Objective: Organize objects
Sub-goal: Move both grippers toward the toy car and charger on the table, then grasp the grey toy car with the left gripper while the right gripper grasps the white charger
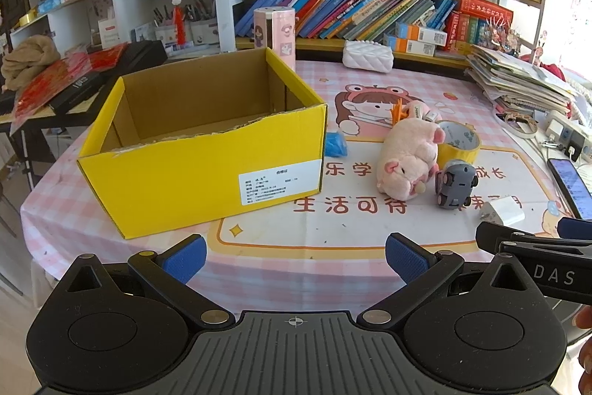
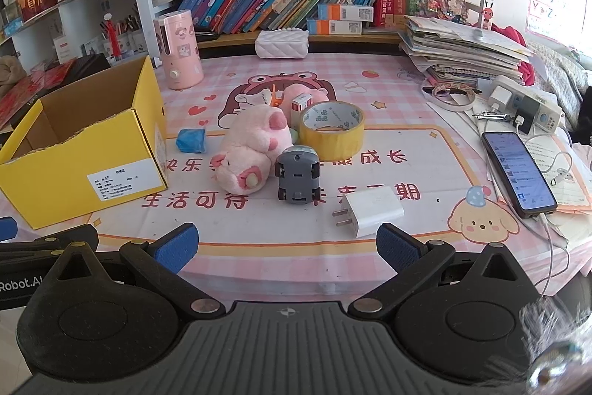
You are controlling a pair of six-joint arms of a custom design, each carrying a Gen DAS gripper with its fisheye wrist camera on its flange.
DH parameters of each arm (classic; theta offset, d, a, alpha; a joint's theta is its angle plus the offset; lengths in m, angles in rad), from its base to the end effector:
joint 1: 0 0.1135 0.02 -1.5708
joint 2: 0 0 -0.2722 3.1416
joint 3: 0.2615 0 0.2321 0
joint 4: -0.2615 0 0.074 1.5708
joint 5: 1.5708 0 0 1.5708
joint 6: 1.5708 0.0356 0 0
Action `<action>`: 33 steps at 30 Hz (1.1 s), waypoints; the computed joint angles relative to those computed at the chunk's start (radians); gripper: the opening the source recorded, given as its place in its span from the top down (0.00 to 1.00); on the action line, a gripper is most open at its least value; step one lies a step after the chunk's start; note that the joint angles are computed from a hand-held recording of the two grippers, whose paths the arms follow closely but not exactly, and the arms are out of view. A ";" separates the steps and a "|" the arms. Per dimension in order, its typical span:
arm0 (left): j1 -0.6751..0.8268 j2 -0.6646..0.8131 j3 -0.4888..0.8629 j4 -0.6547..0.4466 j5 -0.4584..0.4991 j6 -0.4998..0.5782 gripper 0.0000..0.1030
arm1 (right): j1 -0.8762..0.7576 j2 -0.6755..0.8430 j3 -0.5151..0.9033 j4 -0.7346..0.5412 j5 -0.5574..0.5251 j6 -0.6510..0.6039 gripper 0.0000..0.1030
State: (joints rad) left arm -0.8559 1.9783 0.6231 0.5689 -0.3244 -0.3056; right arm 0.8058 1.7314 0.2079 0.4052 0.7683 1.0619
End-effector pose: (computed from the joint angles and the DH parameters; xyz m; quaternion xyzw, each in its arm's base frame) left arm 0.2122 -0.2271 0.0810 0.1884 0.8944 -0.0822 0.3973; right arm 0.1409 0.1110 0.0715 0.1988 0.8854 -0.0500 0.4173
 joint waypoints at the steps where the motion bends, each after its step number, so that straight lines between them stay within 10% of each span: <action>1: -0.001 0.001 0.002 -0.001 0.001 0.000 0.00 | 0.000 0.000 -0.002 0.001 0.001 0.002 0.00; 22: 0.000 0.028 0.040 -0.001 0.042 0.020 0.00 | 0.007 -0.016 0.021 -0.114 0.027 0.067 0.00; 33: -0.021 0.085 0.153 -0.059 0.061 -0.003 0.00 | -0.131 -0.033 -0.053 0.051 -0.019 -0.100 0.00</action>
